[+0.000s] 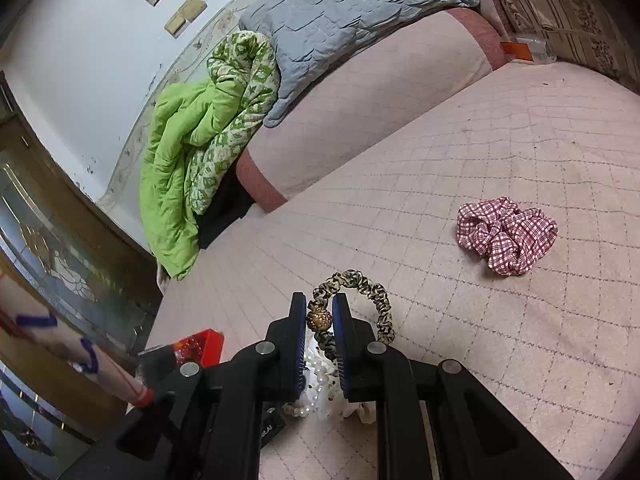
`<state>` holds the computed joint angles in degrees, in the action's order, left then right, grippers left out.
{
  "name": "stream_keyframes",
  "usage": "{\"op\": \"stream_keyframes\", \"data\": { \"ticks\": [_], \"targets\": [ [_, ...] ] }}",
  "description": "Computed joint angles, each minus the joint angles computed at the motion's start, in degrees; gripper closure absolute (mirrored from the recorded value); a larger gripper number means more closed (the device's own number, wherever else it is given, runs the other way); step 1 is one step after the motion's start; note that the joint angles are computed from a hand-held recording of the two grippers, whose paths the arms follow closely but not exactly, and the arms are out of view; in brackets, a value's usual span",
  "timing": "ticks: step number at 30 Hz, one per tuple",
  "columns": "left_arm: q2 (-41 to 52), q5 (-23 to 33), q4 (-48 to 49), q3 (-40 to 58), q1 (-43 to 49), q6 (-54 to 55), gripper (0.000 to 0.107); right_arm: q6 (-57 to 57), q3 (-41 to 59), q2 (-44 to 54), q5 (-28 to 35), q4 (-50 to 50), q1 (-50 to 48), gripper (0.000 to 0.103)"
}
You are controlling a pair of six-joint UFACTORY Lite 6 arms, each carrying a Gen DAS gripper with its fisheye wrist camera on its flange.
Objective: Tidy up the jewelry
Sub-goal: 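Reach the left gripper to the pearl bracelet while the right gripper grasps the leopard-print hair tie, then grasp and lift the pearl bracelet with the left gripper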
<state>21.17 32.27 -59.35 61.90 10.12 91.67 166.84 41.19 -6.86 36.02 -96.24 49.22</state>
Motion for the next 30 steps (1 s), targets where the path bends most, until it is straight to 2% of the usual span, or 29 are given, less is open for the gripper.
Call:
{"op": "stream_keyframes", "data": {
  "ticks": [4, 14, 30],
  "targets": [
    [-1.79, 6.06, -1.36, -1.00, 3.89, 2.80, 0.098, -2.47, 0.96, 0.47, 0.82, 1.50, 0.70, 0.088],
    [-13.19, 15.78, -3.15, -4.34, 12.37, 6.19, 0.098, -6.88, 3.81, 2.70, 2.59, 4.23, 2.82, 0.088],
    [-13.90, 27.55, -0.97, 1.63, 28.51, 8.55, 0.098, -13.51, 12.47, 10.21, 5.29, 3.74, 10.82, 0.088]
  ]
}}
